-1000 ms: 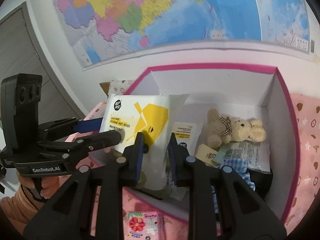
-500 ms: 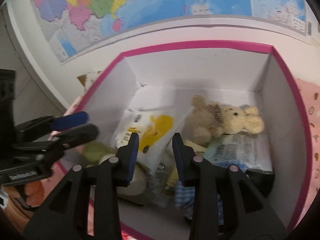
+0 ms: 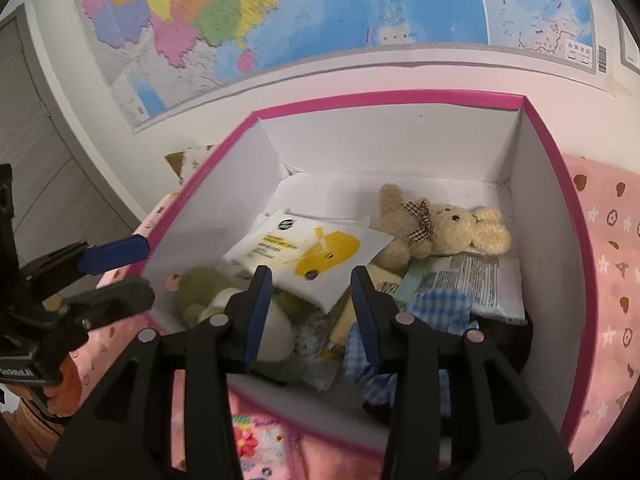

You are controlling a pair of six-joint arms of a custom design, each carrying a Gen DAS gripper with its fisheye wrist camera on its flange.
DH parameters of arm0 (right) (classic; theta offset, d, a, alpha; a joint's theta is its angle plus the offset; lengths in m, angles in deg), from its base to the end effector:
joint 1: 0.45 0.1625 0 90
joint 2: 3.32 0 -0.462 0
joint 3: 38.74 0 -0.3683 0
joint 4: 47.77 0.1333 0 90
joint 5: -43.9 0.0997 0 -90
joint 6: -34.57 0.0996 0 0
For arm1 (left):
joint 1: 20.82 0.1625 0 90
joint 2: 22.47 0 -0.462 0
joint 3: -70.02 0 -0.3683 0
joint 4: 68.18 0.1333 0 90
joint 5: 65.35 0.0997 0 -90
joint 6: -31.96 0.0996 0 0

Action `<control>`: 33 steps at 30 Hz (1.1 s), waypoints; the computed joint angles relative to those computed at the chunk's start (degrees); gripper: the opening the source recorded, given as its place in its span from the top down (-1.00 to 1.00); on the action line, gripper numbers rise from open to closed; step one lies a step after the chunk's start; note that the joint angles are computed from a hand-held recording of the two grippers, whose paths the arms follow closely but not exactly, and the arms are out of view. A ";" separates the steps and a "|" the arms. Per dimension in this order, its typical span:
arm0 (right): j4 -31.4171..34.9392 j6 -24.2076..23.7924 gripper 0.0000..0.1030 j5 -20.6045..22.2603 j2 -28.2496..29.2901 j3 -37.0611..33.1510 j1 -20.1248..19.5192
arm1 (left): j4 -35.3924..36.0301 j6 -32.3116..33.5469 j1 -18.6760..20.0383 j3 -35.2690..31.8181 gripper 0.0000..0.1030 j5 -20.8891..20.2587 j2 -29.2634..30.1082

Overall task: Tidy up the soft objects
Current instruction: 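Move the right gripper down to the floral tissue pack on the bed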

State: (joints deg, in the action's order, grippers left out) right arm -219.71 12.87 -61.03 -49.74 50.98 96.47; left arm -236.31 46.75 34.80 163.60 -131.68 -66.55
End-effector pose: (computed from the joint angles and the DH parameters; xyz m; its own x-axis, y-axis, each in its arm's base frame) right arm 0.1941 -0.7062 0.2317 -0.8744 -0.2465 0.4179 -0.4493 0.7365 -0.5058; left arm -0.2536 -0.6775 0.1715 -0.7093 0.5315 -0.4630 0.6999 0.6089 -0.3733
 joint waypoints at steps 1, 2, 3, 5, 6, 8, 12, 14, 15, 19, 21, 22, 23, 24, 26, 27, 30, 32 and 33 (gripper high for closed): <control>-0.77 -0.44 0.16 0.93 -0.72 1.16 0.03 | -1.04 0.41 -0.32 1.28 -0.21 0.09 -0.55; -1.48 -1.04 0.16 1.93 -1.46 2.32 0.09 | -1.77 0.85 -0.52 2.09 -0.22 0.11 -0.86; -2.22 -1.70 0.16 2.81 -2.22 3.49 0.19 | -2.50 1.18 -0.79 3.08 -0.27 0.02 -1.25; -4.03 -2.98 0.16 4.67 -4.22 6.66 0.36 | -4.17 1.61 -1.41 4.78 -0.36 0.31 -1.78; -4.46 -3.33 0.16 5.18 -4.84 7.60 0.46 | -4.71 1.93 -1.57 5.38 -0.38 0.13 -1.97; -5.42 -4.07 0.14 6.44 -6.40 10.04 0.67 | -5.87 2.52 -2.11 6.93 -0.39 0.33 -2.42; -6.55 -5.55 0.07 8.10 -9.33 15.30 0.85 | -8.25 3.75 -2.98 10.38 -0.47 0.75 -3.26; -6.16 -5.80 0.06 9.04 -10.57 17.70 0.58 | -8.15 3.79 -3.11 11.67 -0.47 0.31 -3.64; -6.18 -5.65 0.06 9.11 -11.06 18.81 0.44 | -8.20 3.91 -3.19 12.27 -0.47 0.36 -3.68; -5.84 -3.88 0.06 8.82 -12.16 22.45 -0.70 | -7.14 3.47 -2.69 13.71 -0.47 -0.16 -3.53; -5.45 -2.49 0.06 8.38 -12.23 23.85 -1.45 | -5.29 2.77 -1.93 13.55 -0.47 -0.85 -3.32; -5.17 -1.74 0.06 8.26 -12.20 24.35 -1.85 | -4.36 2.48 -1.47 13.37 -0.47 -0.95 -3.07; -4.94 -0.77 0.06 8.44 -12.17 24.85 -2.34 | -3.85 2.31 -1.21 13.34 -0.47 -0.89 -2.87; -4.40 0.10 0.06 9.02 -12.10 25.20 -2.90 | -2.71 2.00 -0.84 12.94 -0.45 -1.02 -2.60; -4.04 1.50 0.06 8.99 -11.54 25.58 -3.71 | -0.79 1.39 -0.17 12.17 -0.31 -1.46 -2.14; -3.92 1.92 0.06 8.93 -11.34 25.61 -3.94 | 0.10 1.41 0.06 11.83 -0.26 -1.65 -1.91; -3.68 3.31 0.06 9.64 -10.60 25.55 -4.77 | 1.67 1.30 0.57 11.02 -0.25 -2.35 -1.30; -4.03 3.94 0.06 10.12 -10.31 25.56 -5.10 | 2.79 1.35 0.82 10.21 -0.19 -2.97 -0.86; -4.19 4.13 0.06 10.25 -10.37 25.68 -5.10 | 3.63 1.37 0.93 9.71 -0.12 -3.24 -0.59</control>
